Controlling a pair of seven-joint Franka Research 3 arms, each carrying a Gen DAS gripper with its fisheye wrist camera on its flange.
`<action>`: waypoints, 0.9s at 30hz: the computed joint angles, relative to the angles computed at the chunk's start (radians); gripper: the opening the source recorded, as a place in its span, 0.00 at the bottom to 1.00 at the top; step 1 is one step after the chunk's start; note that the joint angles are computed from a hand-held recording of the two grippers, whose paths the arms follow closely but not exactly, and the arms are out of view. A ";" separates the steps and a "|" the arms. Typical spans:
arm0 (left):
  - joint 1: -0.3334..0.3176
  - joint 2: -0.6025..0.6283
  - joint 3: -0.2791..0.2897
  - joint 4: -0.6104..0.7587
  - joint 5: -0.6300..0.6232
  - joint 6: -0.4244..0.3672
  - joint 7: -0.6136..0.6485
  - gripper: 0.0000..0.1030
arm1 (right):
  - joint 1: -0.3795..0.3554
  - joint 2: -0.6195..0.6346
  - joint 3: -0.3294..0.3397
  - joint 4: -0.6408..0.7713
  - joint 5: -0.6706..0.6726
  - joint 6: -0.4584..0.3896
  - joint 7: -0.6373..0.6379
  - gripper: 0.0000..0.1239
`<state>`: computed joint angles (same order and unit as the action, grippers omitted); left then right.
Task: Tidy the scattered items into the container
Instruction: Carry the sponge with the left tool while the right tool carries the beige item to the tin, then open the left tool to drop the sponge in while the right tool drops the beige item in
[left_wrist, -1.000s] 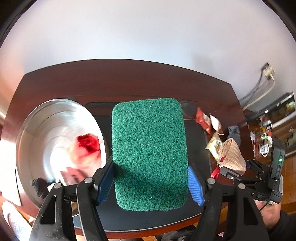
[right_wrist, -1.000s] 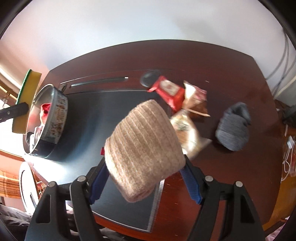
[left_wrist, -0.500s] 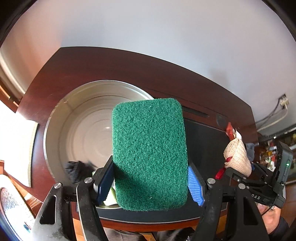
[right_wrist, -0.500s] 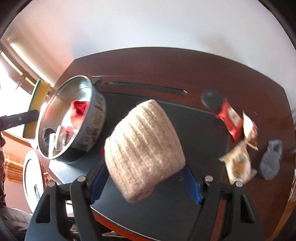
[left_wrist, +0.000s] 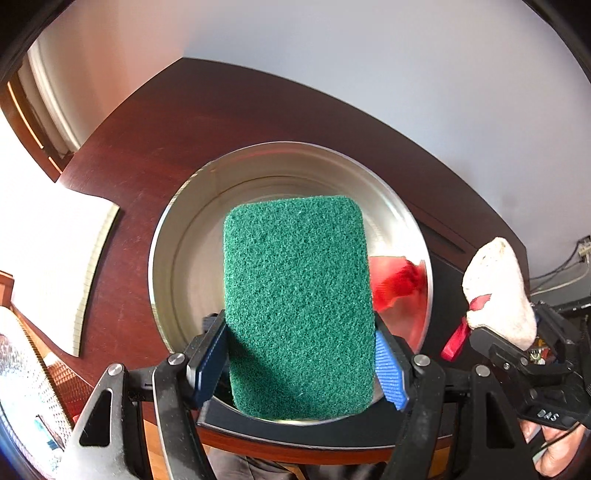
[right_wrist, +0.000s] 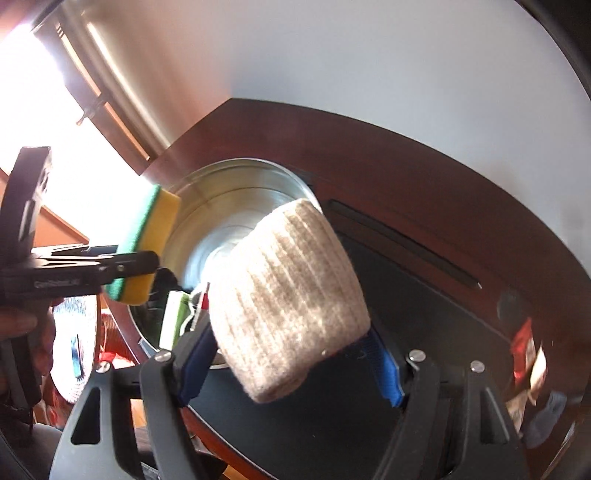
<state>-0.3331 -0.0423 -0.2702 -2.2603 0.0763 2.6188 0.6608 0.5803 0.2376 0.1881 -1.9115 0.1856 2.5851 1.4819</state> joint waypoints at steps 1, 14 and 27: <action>0.004 0.002 0.002 0.000 0.019 -0.007 -0.009 0.70 | 0.008 0.018 0.000 0.023 -0.016 -0.011 0.003 0.60; 0.038 0.044 0.016 0.023 0.172 -0.091 -0.046 0.70 | 0.094 0.157 -0.022 0.197 -0.162 -0.097 0.027 0.61; 0.044 0.047 0.019 0.010 0.124 -0.099 -0.030 0.72 | 0.082 0.170 -0.019 0.217 -0.123 -0.122 0.016 0.66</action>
